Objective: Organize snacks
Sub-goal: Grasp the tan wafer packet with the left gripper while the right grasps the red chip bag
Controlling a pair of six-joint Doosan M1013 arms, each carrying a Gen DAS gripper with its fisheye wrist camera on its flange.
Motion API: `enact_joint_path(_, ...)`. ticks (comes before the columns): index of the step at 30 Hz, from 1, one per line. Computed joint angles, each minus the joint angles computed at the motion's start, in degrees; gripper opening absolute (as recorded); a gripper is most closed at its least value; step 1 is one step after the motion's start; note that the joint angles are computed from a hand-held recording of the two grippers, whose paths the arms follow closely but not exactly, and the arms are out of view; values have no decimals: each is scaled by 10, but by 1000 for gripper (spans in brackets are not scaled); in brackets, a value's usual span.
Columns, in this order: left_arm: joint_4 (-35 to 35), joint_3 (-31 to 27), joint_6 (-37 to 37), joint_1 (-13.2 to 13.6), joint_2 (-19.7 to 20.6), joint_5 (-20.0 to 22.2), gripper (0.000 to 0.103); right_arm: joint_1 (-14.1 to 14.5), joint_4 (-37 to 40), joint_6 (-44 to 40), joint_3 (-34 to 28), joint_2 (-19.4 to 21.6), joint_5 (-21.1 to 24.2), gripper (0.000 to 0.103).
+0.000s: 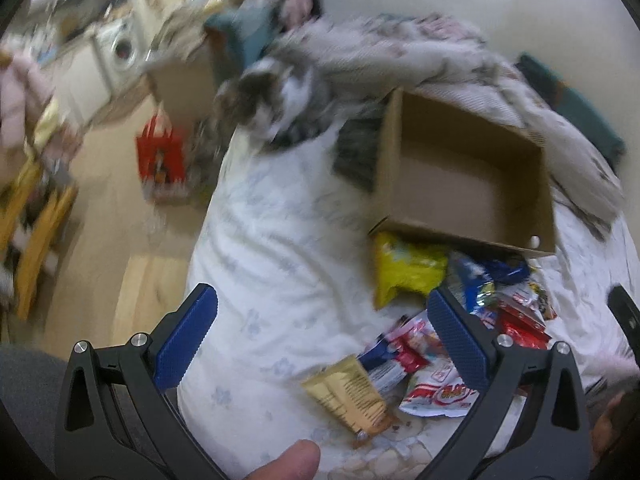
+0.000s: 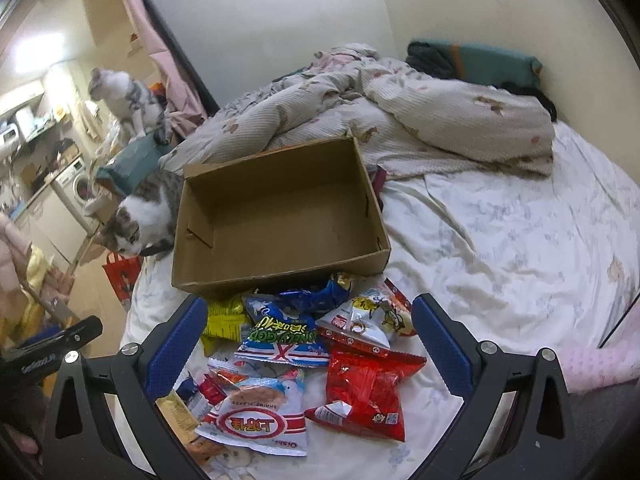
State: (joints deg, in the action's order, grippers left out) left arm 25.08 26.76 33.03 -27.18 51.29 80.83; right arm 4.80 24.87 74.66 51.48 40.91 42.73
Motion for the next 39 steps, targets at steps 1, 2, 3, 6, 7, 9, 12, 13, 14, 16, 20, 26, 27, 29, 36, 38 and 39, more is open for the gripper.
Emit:
enact_joint_path(1, -16, -1, -5, 3, 2, 10, 103, -2, -1, 3, -9, 4, 7, 103)
enact_joint_path(2, -38, -7, -11, 7, 6, 27, 103, -2, -1, 6, -10, 5, 10, 103)
enact_joint_path(3, -64, -13, -20, 11, 12, 47, 103, -3, 0, 9, -11, 6, 14, 103)
enact_joint_path(6, -165, 2, -71, 21, 17, 79, 103, -6, 2, 19, -19, 10, 28, 103)
enact_joint_path(7, -194, 15, -91, 22, 16, 77, 103, -8, 4, 21, -21, 11, 31, 103)
enact_joint_path(9, -247, 40, -118, 20, 15, 71, 96, -10, 6, 30, -27, 15, 42, 103)
enact_joint_path(12, -265, 48, -124, 12, 24, 72, 90, -14, 7, 40, -33, 18, 52, 103)
enact_joint_path(13, -266, 49, -125, 9, 25, 69, 88, -15, 5, 42, -34, 19, 54, 103)
enact_joint_path(14, -266, 51, -126, 7, 26, 65, 85, -16, 4, 44, -33, 19, 54, 103)
enact_joint_path(16, -263, 47, -125, 3, 30, 65, 83, -17, 1, 48, -33, 19, 56, 103)
enact_joint_path(20, -257, 50, -135, -3, 30, 57, 64, -19, -3, 56, -35, 21, 62, 103)
enact_joint_path(26, -278, 24, -135, 3, 39, 68, 35, -19, -8, 57, -37, 21, 61, 103)
enact_joint_path(27, -298, 19, -131, 5, 40, 76, 33, -20, -5, 59, -39, 23, 67, 103)
enact_joint_path(29, -306, 27, -109, 13, 39, 55, 32, -25, 9, 78, -52, 32, 93, 103)
enact_joint_path(36, -258, -6, 6, 7, 29, 76, 31, -38, -27, 212, -150, 98, 259, 103)
enact_joint_path(38, -232, -21, 37, 5, 30, 83, 31, -38, -32, 223, -176, 117, 302, 103)
enact_joint_path(39, -221, -32, 49, 6, 34, 85, 31, -36, -36, 226, -193, 128, 326, 103)
